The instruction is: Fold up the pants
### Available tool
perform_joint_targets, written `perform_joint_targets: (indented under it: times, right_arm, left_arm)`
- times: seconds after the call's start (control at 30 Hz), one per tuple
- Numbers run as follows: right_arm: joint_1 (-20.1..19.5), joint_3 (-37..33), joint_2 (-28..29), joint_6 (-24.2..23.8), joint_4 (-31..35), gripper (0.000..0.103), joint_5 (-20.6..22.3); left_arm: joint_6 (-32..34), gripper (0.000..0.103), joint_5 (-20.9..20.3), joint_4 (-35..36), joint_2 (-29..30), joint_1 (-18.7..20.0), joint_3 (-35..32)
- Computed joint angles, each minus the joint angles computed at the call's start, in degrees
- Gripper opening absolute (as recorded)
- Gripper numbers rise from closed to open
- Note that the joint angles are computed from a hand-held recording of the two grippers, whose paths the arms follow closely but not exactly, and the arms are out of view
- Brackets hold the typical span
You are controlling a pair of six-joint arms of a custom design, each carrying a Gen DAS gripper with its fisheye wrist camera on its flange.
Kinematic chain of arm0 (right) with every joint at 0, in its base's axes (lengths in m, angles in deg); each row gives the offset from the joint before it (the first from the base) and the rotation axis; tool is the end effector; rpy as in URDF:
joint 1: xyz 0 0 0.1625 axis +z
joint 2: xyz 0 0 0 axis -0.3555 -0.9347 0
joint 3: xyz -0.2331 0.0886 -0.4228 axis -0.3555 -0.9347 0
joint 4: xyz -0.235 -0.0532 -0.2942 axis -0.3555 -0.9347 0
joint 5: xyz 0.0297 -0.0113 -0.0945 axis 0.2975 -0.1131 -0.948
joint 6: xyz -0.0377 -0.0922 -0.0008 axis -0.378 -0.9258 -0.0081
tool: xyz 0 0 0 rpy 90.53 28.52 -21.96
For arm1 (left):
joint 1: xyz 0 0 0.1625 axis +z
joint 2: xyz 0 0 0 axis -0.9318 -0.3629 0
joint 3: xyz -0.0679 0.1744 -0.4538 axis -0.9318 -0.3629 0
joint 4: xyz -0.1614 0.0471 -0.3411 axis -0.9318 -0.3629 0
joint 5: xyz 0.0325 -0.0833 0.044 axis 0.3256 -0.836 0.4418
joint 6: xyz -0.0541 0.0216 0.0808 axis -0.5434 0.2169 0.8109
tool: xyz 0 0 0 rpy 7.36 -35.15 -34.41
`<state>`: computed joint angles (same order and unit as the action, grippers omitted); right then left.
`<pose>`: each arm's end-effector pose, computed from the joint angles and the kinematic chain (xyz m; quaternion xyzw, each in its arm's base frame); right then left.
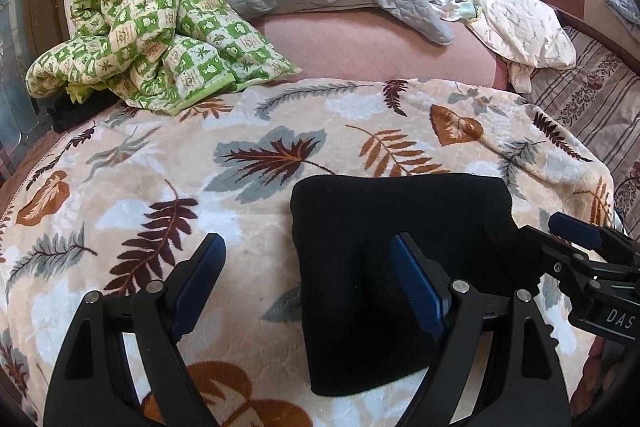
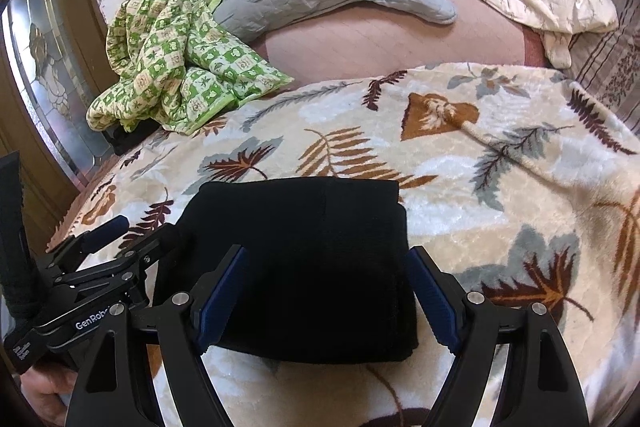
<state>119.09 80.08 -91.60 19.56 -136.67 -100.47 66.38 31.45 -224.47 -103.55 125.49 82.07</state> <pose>0.2331 -0.7853 0.1632 0.2628 -0.9007 0.3208 0.1293 -0.2184 -0.7285 0.1926 0.1331 0.8325 -0.3925 0.3678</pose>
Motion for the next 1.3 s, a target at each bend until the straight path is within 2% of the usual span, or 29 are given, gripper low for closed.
perform_joint_targets:
  times: [0.17, 0.33, 0.47, 0.73, 0.97, 1.2, 1.3]
  right_arm:
    - [-0.17, 2.59, -1.42, -0.06, -2.83, 0.082, 0.45]
    - [-0.23, 5.48, -3.02, 0.3, -5.09, 0.082, 1.58]
    - [-0.01, 7.87, -4.07, -0.77, -7.64, 0.083, 1.99]
    - [-0.43, 9.57, -5.08, -0.65, -8.46, 0.083, 1.78]
    - [-0.7, 8.91, -4.81, 0.32, -7.6, 0.083, 1.99]
    - [-0.01, 8.01, -3.75, -1.23, -6.48, 0.083, 1.16]
    - [0.05, 7.82, -3.61, -1.39, -6.53, 0.083, 1.25]
  left_arm:
    - [1.48, 0.085, 2.24, -3.28, 0.0, -1.15, 1.71]
    - [-2.12, 0.085, 3.01, -1.18, -1.09, -1.93, 3.7]
    - [0.26, 0.085, 5.64, -5.71, -0.98, -3.37, 5.43]
    - [-1.86, 0.085, 4.25, -6.34, -3.03, -3.73, 8.64]
    - [-0.68, 0.085, 5.81, -7.17, -2.36, -3.26, 7.63]
    - [7.17, 0.085, 8.24, -13.86, -0.43, -3.71, 6.54]
    - [7.71, 0.085, 8.69, -14.45, -0.3, -3.64, 6.33]
